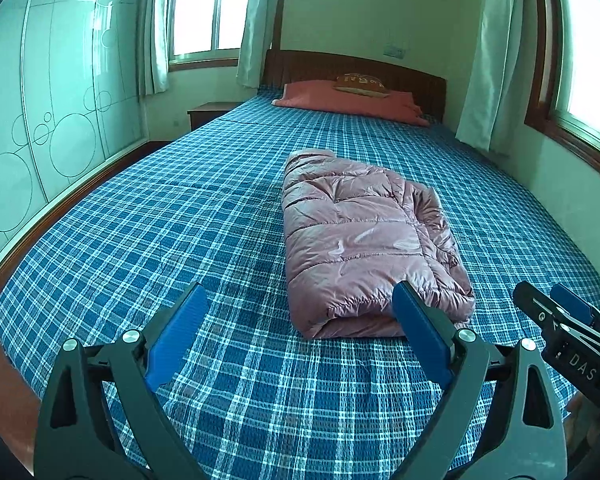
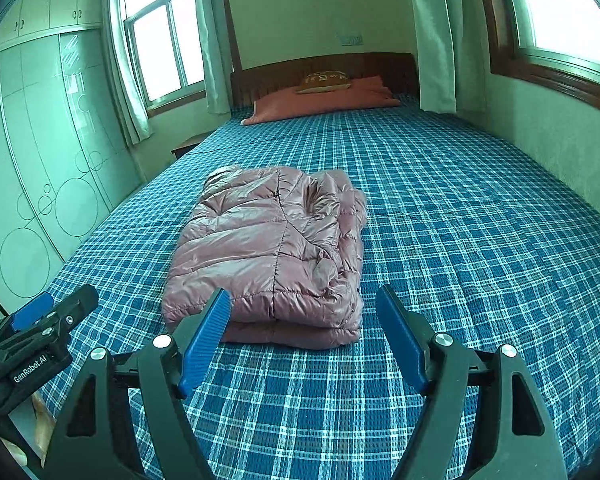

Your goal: Fold large clothes

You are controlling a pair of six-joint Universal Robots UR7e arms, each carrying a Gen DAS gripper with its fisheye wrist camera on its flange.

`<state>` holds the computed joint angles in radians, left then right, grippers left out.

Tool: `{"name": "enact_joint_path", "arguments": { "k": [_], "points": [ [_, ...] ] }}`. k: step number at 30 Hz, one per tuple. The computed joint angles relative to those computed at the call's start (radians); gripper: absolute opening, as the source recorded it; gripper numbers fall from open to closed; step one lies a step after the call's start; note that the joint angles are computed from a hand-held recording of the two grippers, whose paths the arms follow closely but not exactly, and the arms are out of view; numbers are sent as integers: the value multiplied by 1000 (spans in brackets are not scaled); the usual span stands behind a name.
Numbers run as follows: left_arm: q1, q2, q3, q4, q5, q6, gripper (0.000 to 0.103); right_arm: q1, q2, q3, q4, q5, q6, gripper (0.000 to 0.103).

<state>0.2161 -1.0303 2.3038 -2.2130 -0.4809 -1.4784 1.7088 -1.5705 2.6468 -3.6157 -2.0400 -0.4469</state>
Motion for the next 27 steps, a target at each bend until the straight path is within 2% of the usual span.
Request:
{"name": "enact_joint_path", "arguments": {
  "k": [27],
  "points": [
    [-6, 1, 1, 8, -3, -12, 94, 13, 29, 6, -30, -11, -9, 74]
  ]
}}
